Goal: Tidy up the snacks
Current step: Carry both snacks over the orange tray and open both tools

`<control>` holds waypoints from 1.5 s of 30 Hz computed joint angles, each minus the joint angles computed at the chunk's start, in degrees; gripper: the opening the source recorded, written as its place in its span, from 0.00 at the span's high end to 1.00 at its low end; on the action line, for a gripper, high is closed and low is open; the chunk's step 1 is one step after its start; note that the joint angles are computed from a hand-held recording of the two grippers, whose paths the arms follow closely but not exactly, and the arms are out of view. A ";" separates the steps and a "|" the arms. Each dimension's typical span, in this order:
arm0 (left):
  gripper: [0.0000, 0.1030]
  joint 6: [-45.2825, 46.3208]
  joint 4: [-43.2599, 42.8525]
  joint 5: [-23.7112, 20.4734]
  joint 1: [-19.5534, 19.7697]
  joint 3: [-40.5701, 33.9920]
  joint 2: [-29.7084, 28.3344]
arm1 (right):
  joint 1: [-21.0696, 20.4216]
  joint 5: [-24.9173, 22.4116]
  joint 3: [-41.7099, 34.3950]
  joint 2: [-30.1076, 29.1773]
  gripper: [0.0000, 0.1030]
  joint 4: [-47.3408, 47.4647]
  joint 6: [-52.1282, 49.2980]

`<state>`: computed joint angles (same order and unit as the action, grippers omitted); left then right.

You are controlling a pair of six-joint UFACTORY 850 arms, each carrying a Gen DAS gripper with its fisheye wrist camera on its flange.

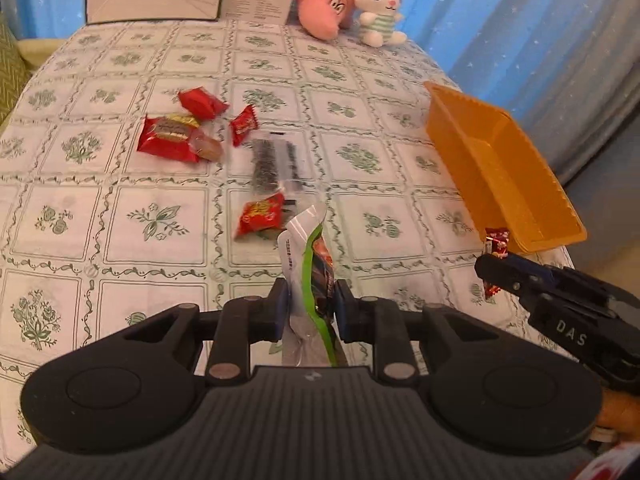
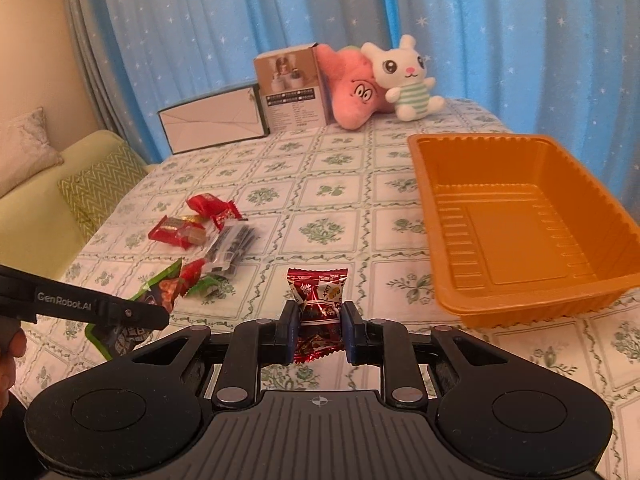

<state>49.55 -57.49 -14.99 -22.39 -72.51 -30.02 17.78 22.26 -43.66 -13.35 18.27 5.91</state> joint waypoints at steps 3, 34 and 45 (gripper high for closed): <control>0.79 1.68 -1.56 0.14 -1.06 0.35 1.05 | -0.54 0.57 1.40 1.81 0.78 1.53 -0.74; 0.79 -21.13 19.07 -2.80 -15.21 -33.02 -19.49 | -19.11 -9.15 -3.49 1.06 0.77 12.20 -15.74; 0.76 -28.00 25.76 -0.32 -15.34 -31.07 -18.36 | -19.78 -9.85 -4.04 0.34 0.77 8.52 -11.90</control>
